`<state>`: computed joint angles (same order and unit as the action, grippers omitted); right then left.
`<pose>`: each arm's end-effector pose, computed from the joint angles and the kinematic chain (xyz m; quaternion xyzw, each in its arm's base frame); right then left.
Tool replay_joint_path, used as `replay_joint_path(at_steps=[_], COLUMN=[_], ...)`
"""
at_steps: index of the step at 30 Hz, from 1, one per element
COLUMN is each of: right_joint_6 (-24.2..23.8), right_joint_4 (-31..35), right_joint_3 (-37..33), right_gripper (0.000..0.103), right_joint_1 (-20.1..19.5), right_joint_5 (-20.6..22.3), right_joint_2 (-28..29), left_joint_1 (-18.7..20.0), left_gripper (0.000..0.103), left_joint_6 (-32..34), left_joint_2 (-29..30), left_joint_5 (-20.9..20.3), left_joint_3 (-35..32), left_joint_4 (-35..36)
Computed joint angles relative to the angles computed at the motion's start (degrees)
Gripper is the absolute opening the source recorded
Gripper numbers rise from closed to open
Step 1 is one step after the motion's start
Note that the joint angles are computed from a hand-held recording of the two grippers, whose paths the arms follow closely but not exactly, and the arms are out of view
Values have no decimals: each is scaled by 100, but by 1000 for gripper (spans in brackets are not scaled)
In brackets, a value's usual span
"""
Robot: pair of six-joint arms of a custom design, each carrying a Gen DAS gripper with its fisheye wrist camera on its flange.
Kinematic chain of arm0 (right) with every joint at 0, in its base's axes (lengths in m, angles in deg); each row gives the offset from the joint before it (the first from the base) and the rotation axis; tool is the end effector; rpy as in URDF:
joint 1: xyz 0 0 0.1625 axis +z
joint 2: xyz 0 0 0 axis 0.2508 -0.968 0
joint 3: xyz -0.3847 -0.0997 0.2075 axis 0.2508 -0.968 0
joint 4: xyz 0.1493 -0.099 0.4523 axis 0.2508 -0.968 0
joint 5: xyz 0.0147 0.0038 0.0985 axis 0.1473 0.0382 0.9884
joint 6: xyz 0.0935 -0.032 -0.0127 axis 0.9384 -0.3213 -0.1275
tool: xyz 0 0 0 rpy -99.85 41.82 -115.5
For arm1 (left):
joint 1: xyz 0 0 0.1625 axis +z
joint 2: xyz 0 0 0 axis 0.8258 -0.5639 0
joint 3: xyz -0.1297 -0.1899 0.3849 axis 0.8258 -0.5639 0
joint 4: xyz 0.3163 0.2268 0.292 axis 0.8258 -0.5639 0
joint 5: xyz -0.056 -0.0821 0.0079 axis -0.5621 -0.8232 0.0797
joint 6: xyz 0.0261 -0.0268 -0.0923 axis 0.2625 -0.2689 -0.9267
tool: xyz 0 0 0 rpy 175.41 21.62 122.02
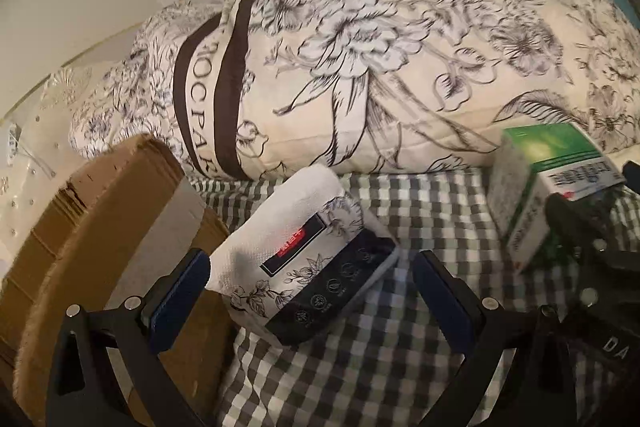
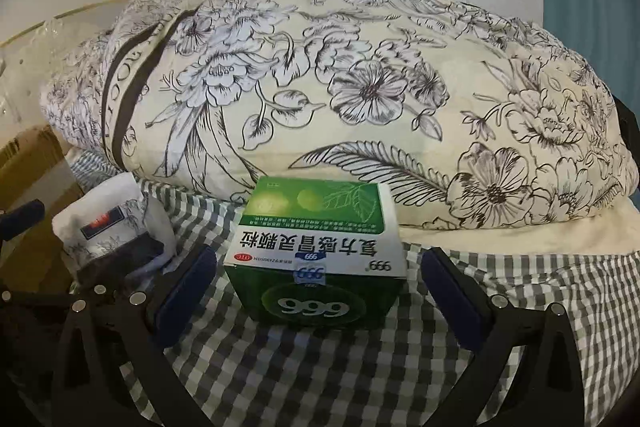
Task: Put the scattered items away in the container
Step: 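Grasp the white-black packet with left tool while right tool grasps the green medicine box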
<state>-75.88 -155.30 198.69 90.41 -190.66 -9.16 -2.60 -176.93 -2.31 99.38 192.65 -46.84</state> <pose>0.1937 -0.4764 0.0238 0.1078 -0.8023 0.4535 0.3728 -0.1136 -0.5152 0.0993 0.2830 0.7836 -0.3451 0.4322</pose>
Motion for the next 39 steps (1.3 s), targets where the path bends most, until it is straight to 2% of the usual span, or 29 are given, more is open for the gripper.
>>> replay_joint_path(at_steps=[3, 9, 14, 18, 22, 24, 27, 28, 31, 33, 35, 36, 39], right_joint_6=[110, 9, -57, -218, -232, -199, -203, -147, 97, 171, 211, 222, 309], right_joint_4=[175, 124, 47, -89, -107, -94, -198, -210, -203, -225, -286, -304, -309], right_joint_3=[-26, -161, -196, -220, -229, -210, -203, -175, -55, -17, 11, 24, 82], right_gripper=[103, 103, 102, 93, 93, 93, 92, 92, 92, 92, 92, 92, 92], right_joint_1=[-77, -152, -149, -115, -110, -119, -120, -131, -180, -189, -195, -195, -221], right_joint_5=[-69, -137, -142, -105, -116, -93, -111, -87, 61, 98, 127, 128, 218], right_joint_2=[-8, 110, 152, 196, 199, 177, 163, 135, 15, -28, -50, -60, -112], left_joint_1=[99, 226, 424, 588, 662, 663, 614, 590, 482, 379, 281, 235, 57], left_gripper=[103, 103, 103, 103, 101, 84, 70, 67, 52, 34, 30, 24, 21], left_joint_6=[-82, 632, 622, 93, -157, -129, -110, -140, -183, -308, -490, -539, -744], left_joint_2=[59, 25, 517, 819, 939, 929, 876, 866, 736, 586, 463, 400, 222], left_joint_5=[90, 437, 322, 491, 620, 754, 838, 836, 929, 1035, 1138, 1191, 1219], left_joint_3=[-89, -71, -543, -889, -1076, -1056, -960, -933, -754, -584, -457, -389, -174], left_joint_4=[121, -422, -113, 534, 894, 943, 972, 998, 1012, 1040, 1135, 1155, 1224])
